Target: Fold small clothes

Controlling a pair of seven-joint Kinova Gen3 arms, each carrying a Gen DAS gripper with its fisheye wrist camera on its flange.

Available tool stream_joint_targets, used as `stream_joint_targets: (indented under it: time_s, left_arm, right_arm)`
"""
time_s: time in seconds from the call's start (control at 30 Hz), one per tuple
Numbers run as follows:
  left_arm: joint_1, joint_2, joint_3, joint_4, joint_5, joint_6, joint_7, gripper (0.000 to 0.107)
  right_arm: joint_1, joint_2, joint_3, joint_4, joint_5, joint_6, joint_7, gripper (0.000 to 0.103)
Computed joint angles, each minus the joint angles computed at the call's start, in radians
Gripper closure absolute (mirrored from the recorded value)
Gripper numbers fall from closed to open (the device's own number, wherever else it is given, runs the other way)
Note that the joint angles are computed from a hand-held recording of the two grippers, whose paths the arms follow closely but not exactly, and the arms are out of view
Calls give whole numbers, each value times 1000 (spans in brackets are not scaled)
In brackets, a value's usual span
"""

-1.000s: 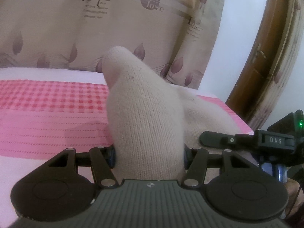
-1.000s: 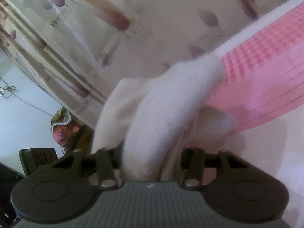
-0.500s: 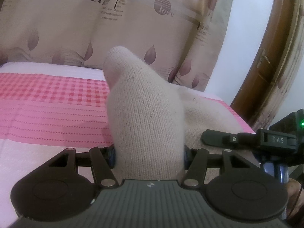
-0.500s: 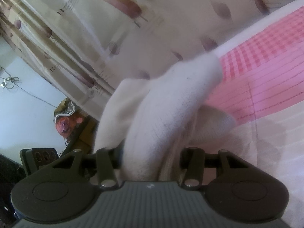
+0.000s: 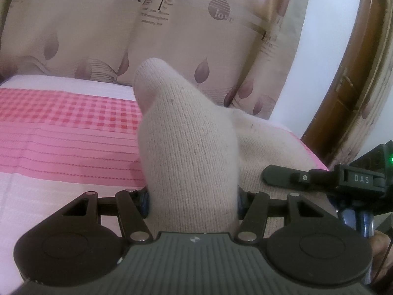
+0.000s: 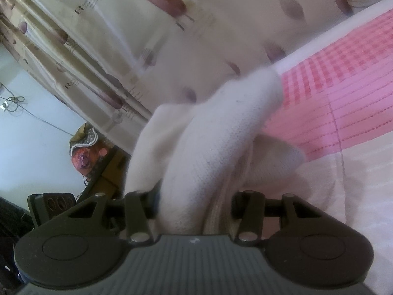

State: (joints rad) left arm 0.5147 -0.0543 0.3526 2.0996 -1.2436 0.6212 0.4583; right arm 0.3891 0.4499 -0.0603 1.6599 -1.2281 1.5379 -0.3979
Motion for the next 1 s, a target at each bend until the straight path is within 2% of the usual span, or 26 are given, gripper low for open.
stream_joint_targets:
  time_s: [0.6,0.8,0.87,1.0]
  left_arm:
    - [2,50,-39,14,-5,-23,37,49]
    - [29,81,-59,9,-9,3,49,44]
    - [36,85,-66,12,-12,10,60,38]
    - [66,102,-65,7,-27,82,84,31]
  right_arm:
    - [-27,36,-13,-1,34,-63,-12,54]
    - [-29,29,-13,11,58,-106,10,54]
    - [-29,23,-14,19,64,-121,25,53]
    - [-40,-23,-9,52,81,-184,90,53]
